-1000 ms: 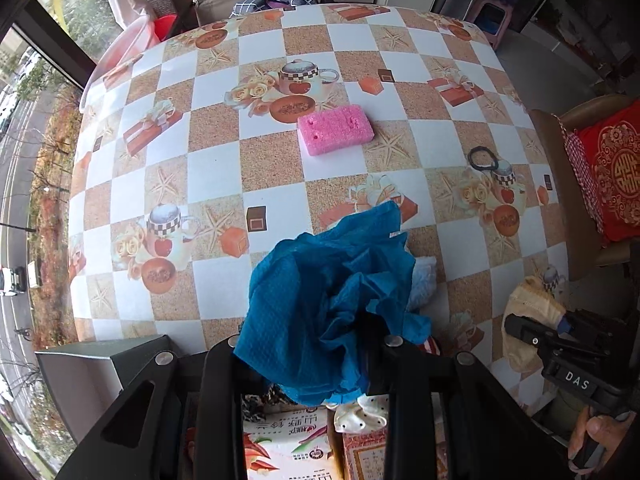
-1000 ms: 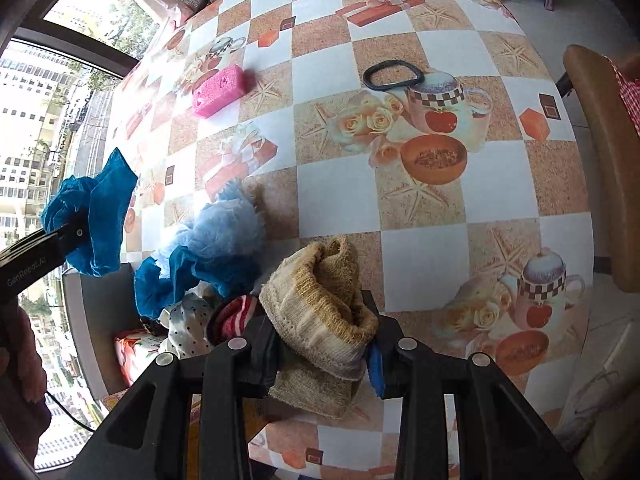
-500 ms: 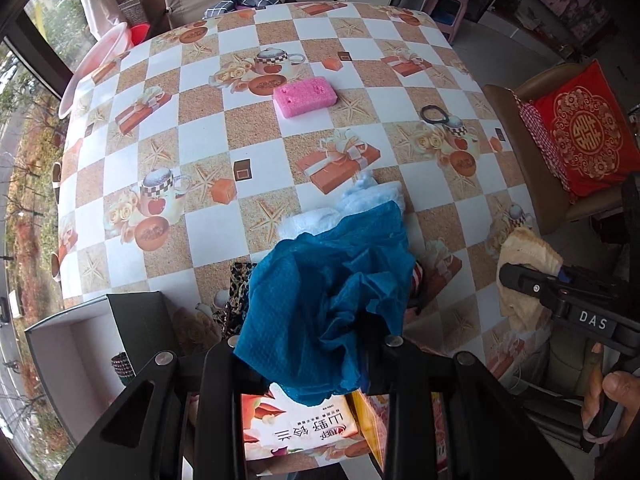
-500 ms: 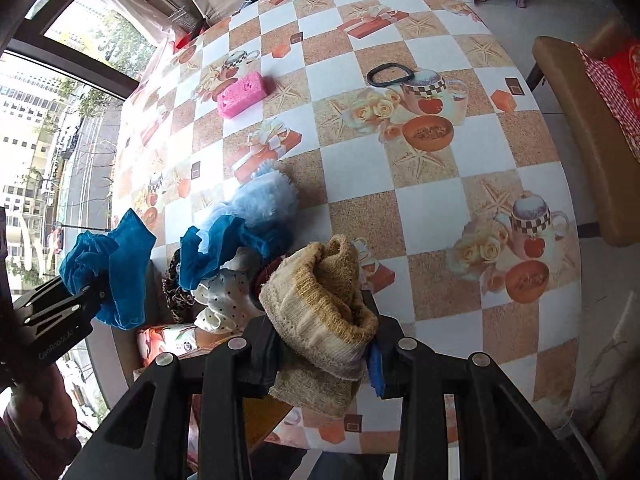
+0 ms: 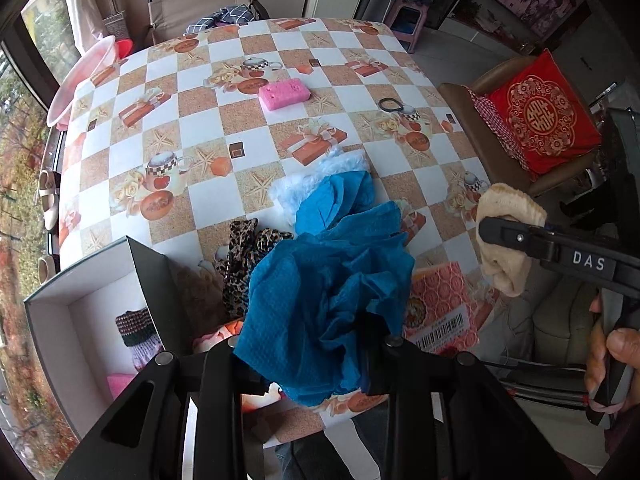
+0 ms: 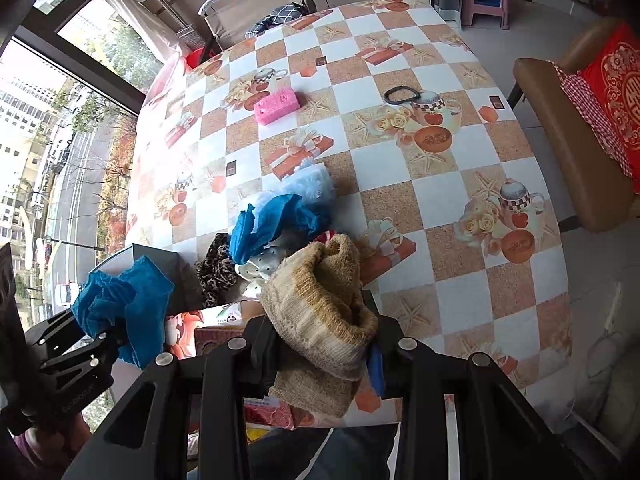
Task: Organize soft objects
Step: 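Carry the blue cloth in the left tool and the pouch in the right tool to the box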
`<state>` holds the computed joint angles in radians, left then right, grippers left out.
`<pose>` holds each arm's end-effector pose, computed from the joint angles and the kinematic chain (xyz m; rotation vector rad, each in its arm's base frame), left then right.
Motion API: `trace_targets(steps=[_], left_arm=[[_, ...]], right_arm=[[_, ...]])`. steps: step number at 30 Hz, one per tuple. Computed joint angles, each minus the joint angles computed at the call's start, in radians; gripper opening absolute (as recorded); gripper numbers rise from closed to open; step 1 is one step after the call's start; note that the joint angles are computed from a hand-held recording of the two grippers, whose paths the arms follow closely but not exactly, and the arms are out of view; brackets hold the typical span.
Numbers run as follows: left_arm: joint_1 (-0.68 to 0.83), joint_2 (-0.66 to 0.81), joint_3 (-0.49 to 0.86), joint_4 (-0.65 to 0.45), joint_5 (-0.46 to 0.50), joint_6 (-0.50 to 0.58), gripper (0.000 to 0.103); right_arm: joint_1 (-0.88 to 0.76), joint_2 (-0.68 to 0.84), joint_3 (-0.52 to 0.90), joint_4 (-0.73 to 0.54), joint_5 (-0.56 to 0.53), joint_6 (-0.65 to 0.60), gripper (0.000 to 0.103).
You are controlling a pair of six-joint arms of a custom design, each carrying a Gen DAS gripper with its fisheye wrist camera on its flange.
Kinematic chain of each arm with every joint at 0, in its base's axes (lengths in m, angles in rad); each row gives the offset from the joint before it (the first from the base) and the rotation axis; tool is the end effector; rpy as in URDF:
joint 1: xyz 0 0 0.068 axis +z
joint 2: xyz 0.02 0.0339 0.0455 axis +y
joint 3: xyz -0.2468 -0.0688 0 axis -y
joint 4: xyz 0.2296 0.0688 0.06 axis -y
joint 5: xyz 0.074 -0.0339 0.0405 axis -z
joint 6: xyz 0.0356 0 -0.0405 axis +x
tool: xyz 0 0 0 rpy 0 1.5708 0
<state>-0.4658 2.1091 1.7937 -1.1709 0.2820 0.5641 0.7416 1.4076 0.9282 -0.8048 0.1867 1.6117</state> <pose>0.3463 -0.1852 0.2034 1.5006 2.6150 -0.4212 0.1830 0.1587 0.1998 1.2349 2.5660 0.2770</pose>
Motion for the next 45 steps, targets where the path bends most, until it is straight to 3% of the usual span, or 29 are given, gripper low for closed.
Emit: trace_targets(steps=[7,19,39,45], left_arm=[[0.083,-0.049,-0.062,-0.029,0.042,0.076,0.033],[0.202,-0.038,-0.002,-0.076,0.105,0.142,0.033],[0.399,0.048,0.135,-0.112,0.133,0.126,0.033],[0.447,0.069,0.159,-0.114,0.133,0.114,0.033]], right_arm=[[0.058,0.12,0.186,-0.089,0.017,0.011,0.036],[0.07,0.375,0.532,-0.176,0.013,-0.114,0.037],[0.056,0.804,1.14,-0.356,-0.072,-0.37,0.036],[0.059,0.957,1.396,-0.462,-0.094,-0.437,0.036]])
